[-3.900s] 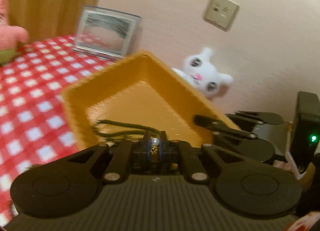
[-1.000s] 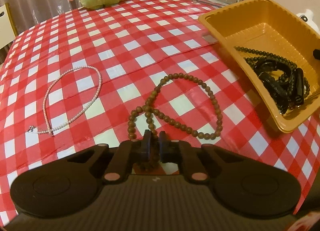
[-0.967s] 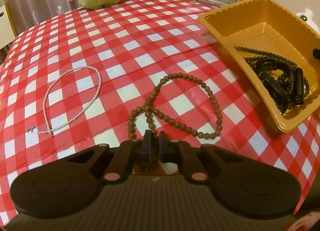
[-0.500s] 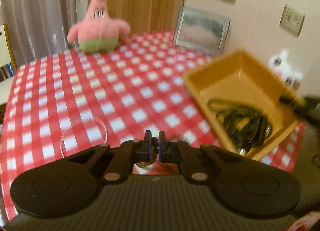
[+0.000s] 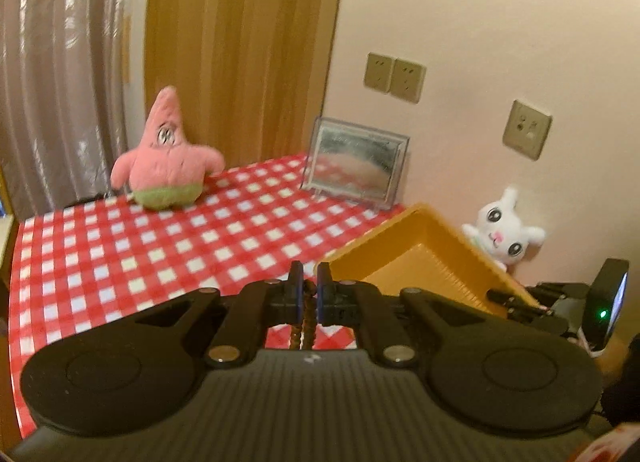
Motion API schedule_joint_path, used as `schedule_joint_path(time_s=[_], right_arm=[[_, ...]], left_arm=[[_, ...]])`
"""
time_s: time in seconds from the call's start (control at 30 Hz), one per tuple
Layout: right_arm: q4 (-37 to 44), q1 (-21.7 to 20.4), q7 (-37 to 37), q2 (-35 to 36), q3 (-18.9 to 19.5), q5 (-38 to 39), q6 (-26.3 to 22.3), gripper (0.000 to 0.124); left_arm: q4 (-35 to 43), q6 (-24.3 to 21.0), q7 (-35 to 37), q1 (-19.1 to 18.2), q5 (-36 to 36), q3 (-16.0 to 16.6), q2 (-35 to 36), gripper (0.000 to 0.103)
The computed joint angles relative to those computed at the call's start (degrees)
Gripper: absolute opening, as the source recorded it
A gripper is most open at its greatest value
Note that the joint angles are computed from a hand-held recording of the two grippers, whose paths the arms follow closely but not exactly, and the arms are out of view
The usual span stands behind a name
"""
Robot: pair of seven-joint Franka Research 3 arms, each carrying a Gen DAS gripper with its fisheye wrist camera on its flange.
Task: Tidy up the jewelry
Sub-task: 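Grasp the brown bead strand with the left gripper and lift it high, then lower the brown bead strand into the orange tray and open the left gripper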
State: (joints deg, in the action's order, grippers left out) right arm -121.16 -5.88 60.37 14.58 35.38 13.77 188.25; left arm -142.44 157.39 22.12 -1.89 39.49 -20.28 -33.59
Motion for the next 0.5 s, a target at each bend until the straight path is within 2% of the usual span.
schedule_joint_path(time_s=[0.2, 0.5], right_arm=[[-0.07, -0.4, 0.22, 0.06, 0.42, -0.12, 0.1, 0.004], [0.27, 0.25, 0.91, 0.16, -0.07, -0.33, 0.07, 0.004]], left_arm=[[4.02, 1.16, 0.24, 1.07, 2.13, -0.87, 2.31, 0.005], [12.82, 8.9, -2.22, 4.59, 9.22, -3.21, 10.55, 0.005]])
